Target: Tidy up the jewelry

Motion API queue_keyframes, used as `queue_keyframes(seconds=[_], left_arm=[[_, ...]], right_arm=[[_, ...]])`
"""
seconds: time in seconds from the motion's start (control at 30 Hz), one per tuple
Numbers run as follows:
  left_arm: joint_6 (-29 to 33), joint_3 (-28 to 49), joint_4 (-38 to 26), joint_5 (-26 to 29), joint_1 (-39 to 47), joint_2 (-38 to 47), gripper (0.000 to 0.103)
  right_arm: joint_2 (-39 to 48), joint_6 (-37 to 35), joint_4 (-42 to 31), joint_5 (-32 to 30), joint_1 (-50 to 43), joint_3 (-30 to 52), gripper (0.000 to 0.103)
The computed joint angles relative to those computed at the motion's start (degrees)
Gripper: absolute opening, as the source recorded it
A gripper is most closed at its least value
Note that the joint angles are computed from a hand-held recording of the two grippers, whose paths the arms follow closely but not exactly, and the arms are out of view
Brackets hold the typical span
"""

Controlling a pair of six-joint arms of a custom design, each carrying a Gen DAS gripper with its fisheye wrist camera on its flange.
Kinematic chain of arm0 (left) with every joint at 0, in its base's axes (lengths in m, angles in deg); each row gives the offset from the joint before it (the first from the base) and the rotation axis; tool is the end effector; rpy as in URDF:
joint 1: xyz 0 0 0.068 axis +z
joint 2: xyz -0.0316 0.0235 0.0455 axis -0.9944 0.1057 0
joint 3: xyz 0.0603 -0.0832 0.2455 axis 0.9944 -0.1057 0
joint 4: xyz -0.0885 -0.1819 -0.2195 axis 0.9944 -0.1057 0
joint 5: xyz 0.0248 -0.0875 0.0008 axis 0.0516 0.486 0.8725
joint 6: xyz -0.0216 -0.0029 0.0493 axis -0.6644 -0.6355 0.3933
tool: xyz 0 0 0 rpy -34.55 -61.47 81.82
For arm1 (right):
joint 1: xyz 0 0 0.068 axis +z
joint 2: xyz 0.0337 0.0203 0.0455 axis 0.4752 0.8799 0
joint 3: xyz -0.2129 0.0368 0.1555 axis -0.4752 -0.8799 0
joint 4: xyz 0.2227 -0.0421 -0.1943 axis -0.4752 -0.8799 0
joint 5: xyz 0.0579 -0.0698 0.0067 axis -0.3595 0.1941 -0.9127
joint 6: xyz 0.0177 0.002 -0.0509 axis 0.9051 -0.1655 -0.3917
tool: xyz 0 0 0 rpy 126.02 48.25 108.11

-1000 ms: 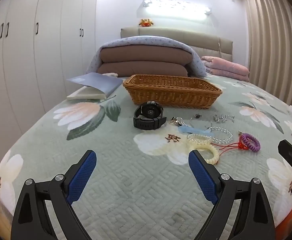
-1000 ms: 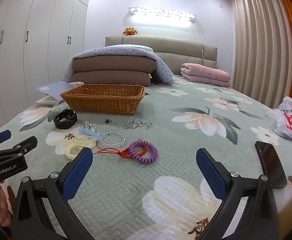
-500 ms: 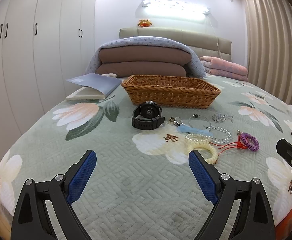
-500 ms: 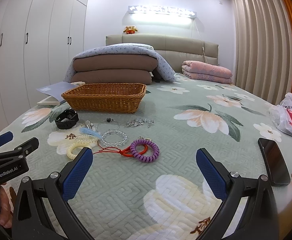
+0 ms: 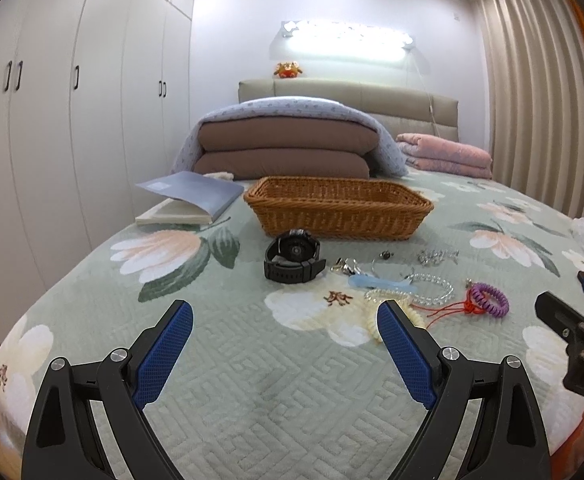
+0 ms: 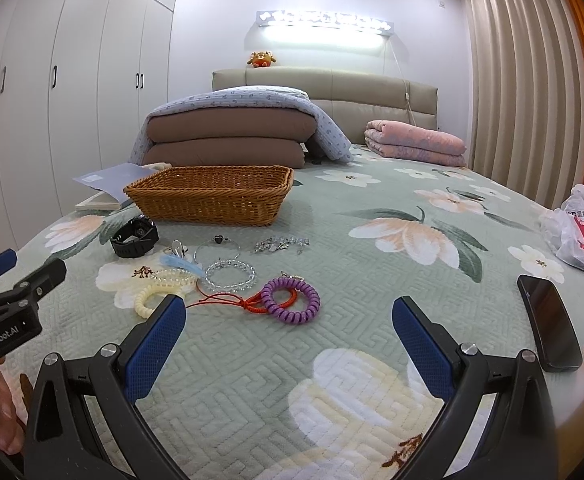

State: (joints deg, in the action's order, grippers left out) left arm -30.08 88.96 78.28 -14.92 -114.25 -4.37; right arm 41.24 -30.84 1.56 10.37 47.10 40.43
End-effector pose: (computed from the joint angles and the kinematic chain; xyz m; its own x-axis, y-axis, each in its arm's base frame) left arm 0.2140 -0.0929 0.1166 -0.3369 -0.1794 -0.9243 -0.4604 0.8877 -0.0045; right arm 0.2660 0.0942 0.1247 -0.3588 -0.1632 -0.9190 -0.4270 0.9042 0.0061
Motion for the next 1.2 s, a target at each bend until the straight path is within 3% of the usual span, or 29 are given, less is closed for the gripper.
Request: queue_keyframes(seconds=[0.57,0.93,1.2], left_arm=[[4.35,-2.02,5.91,-4.23,-3.29,-0.96,0.094],[6.31,-3.8,9.3,-6.61,-5.75,-2.76,0.094],[6.08,-3.59,8.65,-5.92,-5.27,-2.82,0.094]], right_arm=[[0.01,0.69,2.16,0.56,0.16,-0.84,0.103],[-6.47,-0.02,13.05,1.0,0.41,-8.25,0.103],[-6.85,-1.32,11.16,1.75,1.76,-7.71,0.103]])
